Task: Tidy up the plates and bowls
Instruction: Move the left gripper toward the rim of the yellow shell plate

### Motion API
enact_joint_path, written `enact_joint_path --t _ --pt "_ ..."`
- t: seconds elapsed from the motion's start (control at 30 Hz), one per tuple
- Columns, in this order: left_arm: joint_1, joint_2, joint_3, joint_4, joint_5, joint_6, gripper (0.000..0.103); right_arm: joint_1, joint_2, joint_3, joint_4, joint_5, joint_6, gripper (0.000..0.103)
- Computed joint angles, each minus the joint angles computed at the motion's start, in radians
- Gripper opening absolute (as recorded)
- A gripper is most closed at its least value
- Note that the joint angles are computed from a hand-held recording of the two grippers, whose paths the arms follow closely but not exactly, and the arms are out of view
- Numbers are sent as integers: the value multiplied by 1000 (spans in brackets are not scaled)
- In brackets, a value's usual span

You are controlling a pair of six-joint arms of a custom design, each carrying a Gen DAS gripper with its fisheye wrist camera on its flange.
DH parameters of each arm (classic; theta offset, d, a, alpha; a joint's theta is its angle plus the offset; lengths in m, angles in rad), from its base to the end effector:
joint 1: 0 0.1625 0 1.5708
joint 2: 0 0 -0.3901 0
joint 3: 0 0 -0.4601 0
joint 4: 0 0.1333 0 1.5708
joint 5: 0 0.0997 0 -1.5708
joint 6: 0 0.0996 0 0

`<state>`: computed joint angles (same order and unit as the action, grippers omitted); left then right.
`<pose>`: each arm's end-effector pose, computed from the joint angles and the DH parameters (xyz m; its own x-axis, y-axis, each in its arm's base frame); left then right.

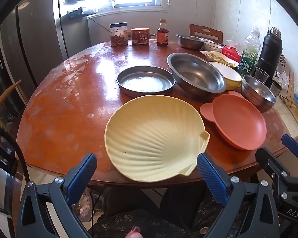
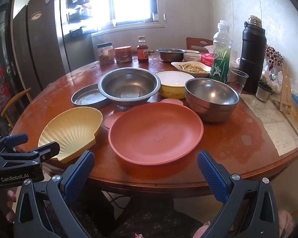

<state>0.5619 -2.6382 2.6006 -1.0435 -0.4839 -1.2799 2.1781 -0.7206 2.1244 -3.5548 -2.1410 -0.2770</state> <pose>-0.0379 -0.2856 0.2802 -0.6855 -0.2739 -0.6746 0.3143 0.7245 -0.6134 0.3500 -0.3643 -0.0493 -0.6968 -0.4161 0.5842 -0.6943 0.5957 -0.4038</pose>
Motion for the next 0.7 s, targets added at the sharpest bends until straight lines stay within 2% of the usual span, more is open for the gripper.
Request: enact_joint_path --t 0.7 --pt "15 3 -5 -8 5 4 102 -6 4 -9 20 1 -15 103"
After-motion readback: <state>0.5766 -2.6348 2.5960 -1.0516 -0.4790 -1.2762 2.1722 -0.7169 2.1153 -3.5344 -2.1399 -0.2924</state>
